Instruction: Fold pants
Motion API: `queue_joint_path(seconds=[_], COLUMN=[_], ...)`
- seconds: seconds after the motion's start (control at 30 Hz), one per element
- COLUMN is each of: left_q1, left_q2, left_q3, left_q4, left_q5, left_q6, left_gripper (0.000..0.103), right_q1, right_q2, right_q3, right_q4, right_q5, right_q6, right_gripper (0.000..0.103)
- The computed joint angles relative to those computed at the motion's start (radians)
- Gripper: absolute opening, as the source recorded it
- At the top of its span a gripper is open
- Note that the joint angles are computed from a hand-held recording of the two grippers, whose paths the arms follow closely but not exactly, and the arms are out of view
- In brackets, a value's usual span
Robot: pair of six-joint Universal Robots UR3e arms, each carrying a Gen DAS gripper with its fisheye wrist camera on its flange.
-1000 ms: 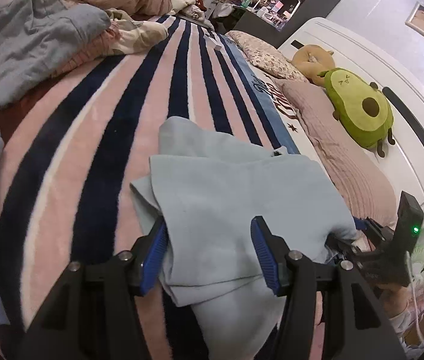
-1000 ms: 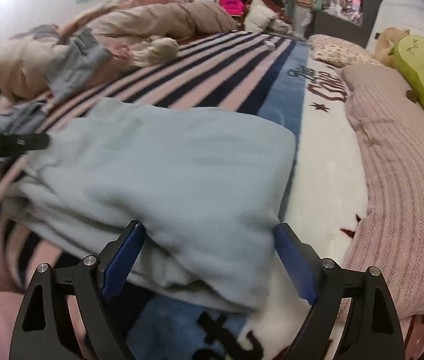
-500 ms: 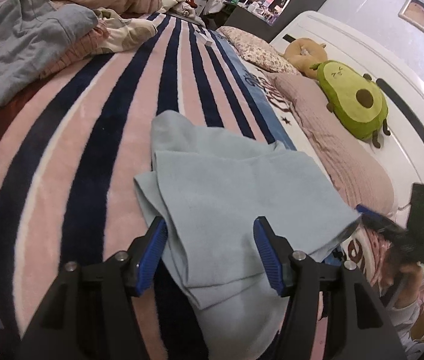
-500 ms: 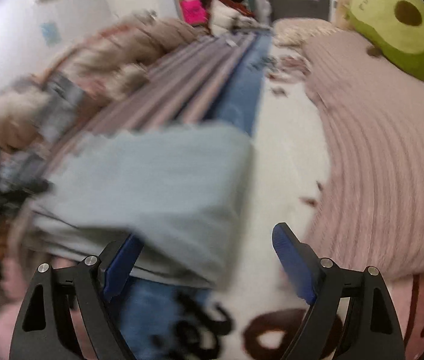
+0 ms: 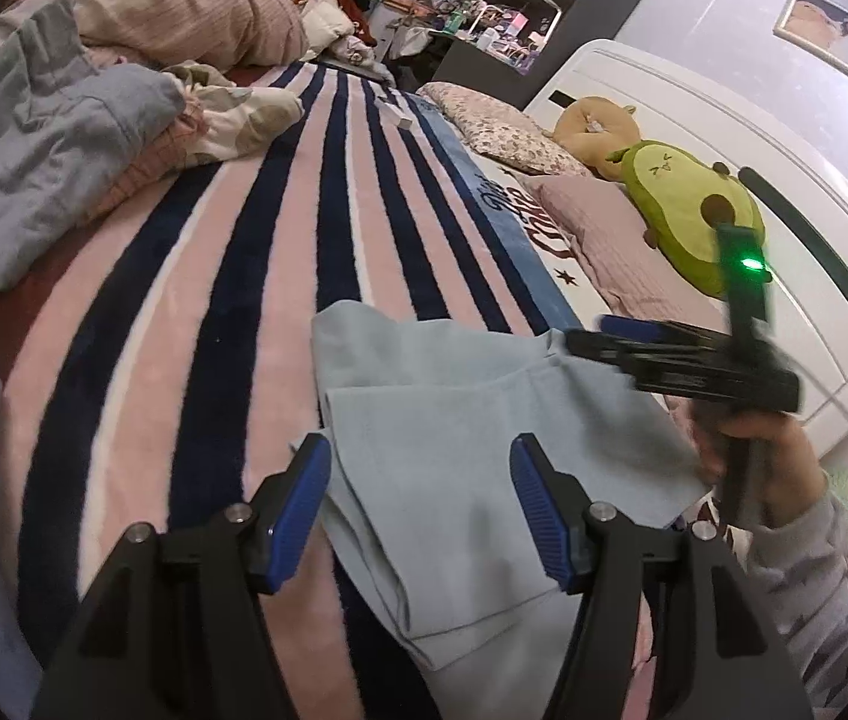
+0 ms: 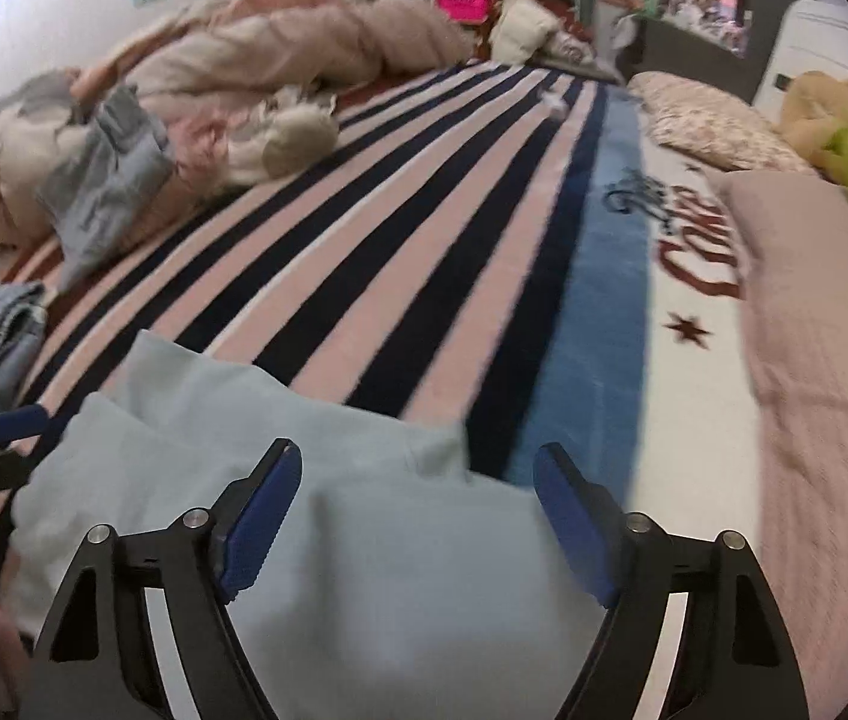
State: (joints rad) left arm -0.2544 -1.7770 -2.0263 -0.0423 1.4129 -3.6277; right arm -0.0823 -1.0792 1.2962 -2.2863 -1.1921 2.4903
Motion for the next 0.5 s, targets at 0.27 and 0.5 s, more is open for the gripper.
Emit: queue_joint_path(seconds=[0.27, 0.5], left_q1=[0.003, -0.020], left_q2=[-0.025, -0.083], left_q3=[0.014, 0.073], left_q4=[0.005, -0.046], left_q5=[-0.001, 0.011], left_q6=[0.033, 0.031], left_gripper=[0.058, 0.058], right_q1=[0.029, -0.084], right_q2=[0.111, 0.111], right_q3=[-0.125, -0.184], right_q4=[0.060, 0.139], right_q5=[-0.131, -0.055], right_q6=[-0.054, -0.039], right_gripper=[0.030, 0.027])
